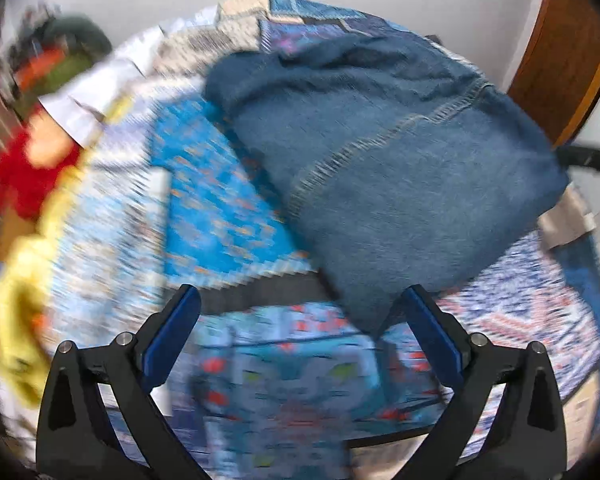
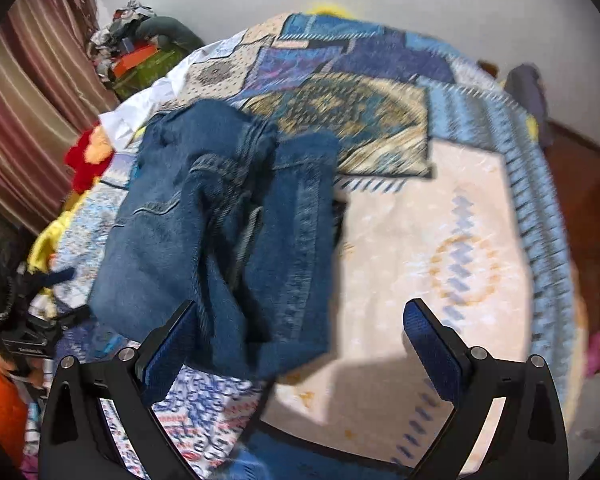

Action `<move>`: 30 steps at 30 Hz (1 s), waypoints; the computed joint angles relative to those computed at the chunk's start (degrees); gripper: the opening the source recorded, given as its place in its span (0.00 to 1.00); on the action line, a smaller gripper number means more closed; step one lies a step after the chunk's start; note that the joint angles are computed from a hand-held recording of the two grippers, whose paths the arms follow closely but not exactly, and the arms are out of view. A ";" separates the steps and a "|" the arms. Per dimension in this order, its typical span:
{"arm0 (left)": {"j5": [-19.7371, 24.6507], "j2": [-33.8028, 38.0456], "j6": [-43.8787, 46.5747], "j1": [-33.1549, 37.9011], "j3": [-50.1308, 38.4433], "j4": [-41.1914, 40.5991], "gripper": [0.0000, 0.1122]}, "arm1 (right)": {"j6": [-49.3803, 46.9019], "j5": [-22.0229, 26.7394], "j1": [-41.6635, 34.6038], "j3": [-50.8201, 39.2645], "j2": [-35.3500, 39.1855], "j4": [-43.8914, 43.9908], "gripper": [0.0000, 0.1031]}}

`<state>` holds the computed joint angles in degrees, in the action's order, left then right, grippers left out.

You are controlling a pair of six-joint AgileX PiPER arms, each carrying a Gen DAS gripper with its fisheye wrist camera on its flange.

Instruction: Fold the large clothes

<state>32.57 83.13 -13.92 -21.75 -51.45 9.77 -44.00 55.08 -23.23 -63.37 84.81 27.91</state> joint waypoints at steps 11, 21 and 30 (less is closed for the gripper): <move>1.60 9.41 6.49 9.52 -18.85 -1.92 0.91 | 9.58 6.86 8.15 -19.52 10.13 3.27 0.97; 12.65 37.59 8.09 12.08 -49.64 -10.44 0.91 | 22.07 11.01 19.71 -44.12 34.22 -8.32 0.88; 10.00 35.81 -2.74 14.15 -45.88 4.82 0.90 | 18.93 10.58 14.48 -44.03 33.80 -7.59 0.88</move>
<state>42.57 118.94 -16.66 -7.60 -97.32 14.59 -25.07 65.66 -8.74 -107.40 118.61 20.32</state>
